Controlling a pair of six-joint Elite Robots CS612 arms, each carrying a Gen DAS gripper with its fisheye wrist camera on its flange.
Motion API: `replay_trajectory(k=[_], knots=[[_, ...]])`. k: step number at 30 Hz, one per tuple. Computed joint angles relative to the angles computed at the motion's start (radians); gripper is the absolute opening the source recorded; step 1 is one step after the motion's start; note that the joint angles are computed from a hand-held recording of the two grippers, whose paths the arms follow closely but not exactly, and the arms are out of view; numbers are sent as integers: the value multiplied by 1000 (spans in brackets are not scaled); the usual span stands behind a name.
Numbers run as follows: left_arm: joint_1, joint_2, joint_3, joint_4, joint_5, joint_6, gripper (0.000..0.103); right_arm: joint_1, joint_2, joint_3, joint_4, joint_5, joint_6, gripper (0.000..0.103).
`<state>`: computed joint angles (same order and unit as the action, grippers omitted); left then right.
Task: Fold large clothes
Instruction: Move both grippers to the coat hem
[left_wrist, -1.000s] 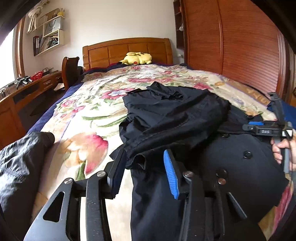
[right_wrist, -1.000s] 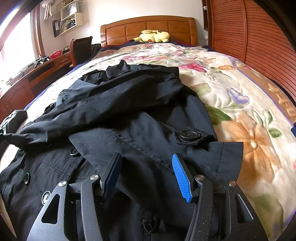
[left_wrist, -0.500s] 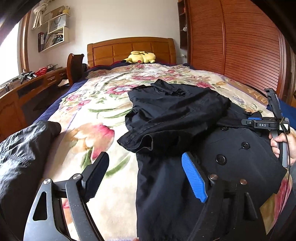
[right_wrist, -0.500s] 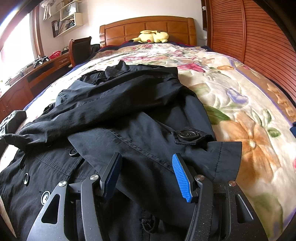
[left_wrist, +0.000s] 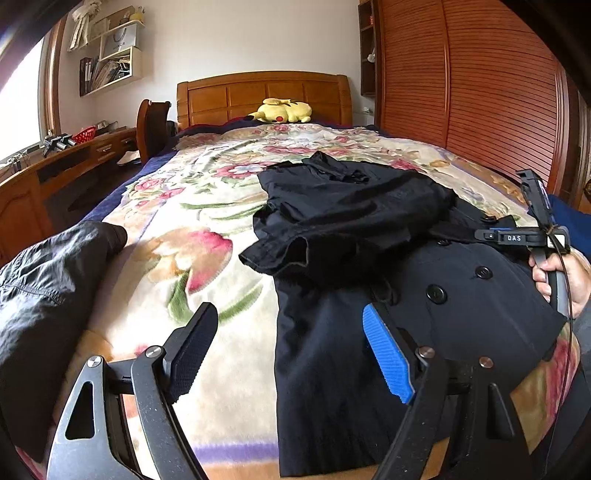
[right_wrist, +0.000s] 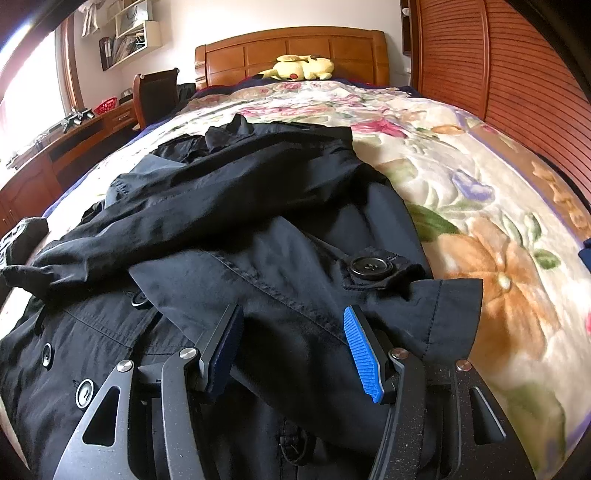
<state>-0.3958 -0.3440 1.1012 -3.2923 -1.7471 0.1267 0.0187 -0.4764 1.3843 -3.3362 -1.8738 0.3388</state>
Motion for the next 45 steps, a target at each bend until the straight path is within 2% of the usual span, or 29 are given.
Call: replay_trajectory(k=[9,14,20,22,26,29,35,45], knots=[[6,-6,31,-22,-8,-26,82,0,-1,-15,58,-2,4,61],[9,-9,48,-25,-11,-48,75,13,-7,-28,117,-61,-5,61],[10,-17,74,-31,-17,-32,66,35,-61,97,-12,-138,-16,61],[11,-20,82,-30,-18,-32,64,38,-81,155,-61,-141,-17,61],[14,-23,92,-30,-14,-32,62,49,-111,243,-99,-180,-27,61],[17,-25,98,-30,-14,-44,61,49,-128,296,-111,-165,-22,61],[18,-31,112,-26,8,-56,52,50,-141,359,-119,-129,-10,61],[13,-37,131,-2,22,-37,50,51,-121,367,-170,-126,-16,61]])
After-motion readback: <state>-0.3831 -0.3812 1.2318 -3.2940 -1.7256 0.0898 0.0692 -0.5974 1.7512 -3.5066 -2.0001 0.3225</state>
